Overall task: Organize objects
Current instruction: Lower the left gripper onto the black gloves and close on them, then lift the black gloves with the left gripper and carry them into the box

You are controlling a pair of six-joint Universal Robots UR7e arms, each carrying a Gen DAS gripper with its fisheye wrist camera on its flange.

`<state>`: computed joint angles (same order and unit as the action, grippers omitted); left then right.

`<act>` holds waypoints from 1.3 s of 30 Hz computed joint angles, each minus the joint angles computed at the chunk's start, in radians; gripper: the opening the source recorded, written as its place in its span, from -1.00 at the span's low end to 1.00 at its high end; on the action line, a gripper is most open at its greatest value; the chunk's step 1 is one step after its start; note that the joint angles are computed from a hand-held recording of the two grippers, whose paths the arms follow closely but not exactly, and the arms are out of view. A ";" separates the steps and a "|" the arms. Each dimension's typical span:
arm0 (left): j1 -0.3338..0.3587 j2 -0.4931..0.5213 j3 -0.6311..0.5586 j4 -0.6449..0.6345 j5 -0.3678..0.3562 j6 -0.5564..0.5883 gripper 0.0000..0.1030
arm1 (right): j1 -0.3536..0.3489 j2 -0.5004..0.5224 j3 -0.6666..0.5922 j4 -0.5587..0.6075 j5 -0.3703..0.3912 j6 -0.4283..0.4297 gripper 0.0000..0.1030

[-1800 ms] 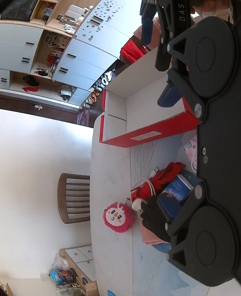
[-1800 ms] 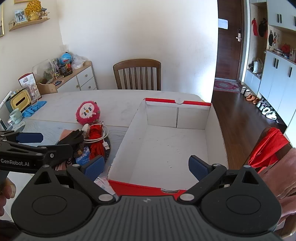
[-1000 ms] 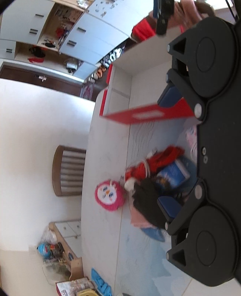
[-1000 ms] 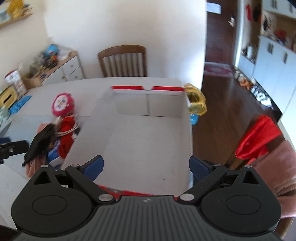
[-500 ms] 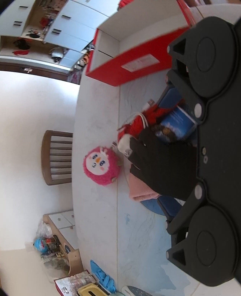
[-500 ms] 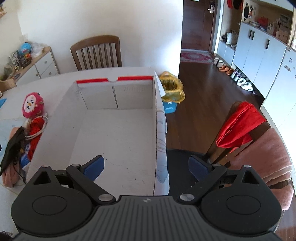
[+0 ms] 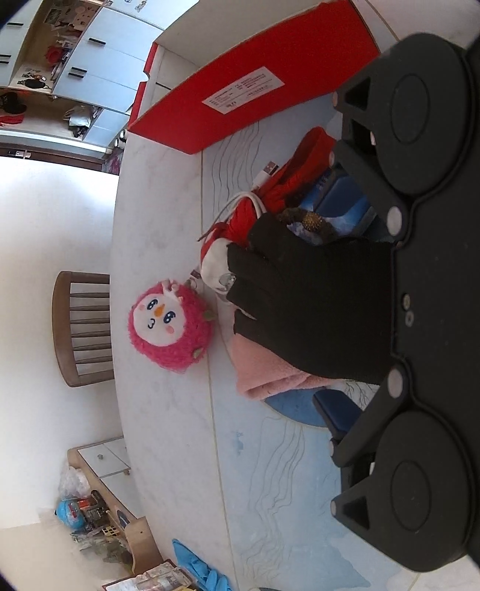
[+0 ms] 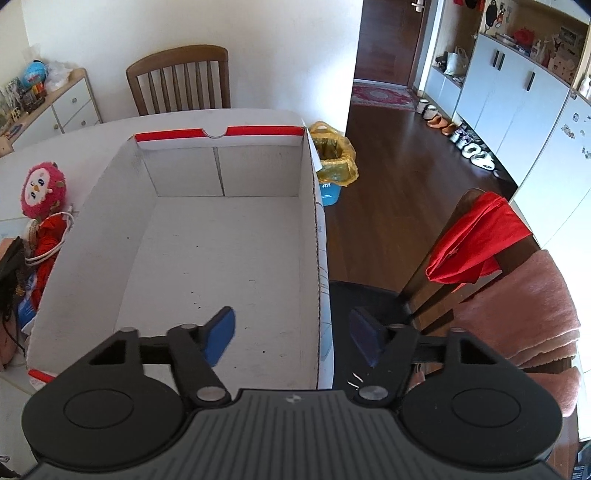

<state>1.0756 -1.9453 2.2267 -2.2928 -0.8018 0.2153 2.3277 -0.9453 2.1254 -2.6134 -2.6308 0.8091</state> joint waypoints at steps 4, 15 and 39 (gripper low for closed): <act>0.015 0.015 -0.012 0.012 -0.013 -0.002 0.93 | -0.009 0.003 -0.011 0.040 -0.002 0.028 -0.29; 0.031 0.049 -0.020 -0.011 -0.022 0.018 0.51 | -0.023 -0.007 -0.006 0.079 0.002 0.093 -0.74; -0.029 0.025 -0.132 0.097 -0.096 -0.108 -0.95 | -0.029 -0.007 0.005 0.026 0.015 0.060 -0.74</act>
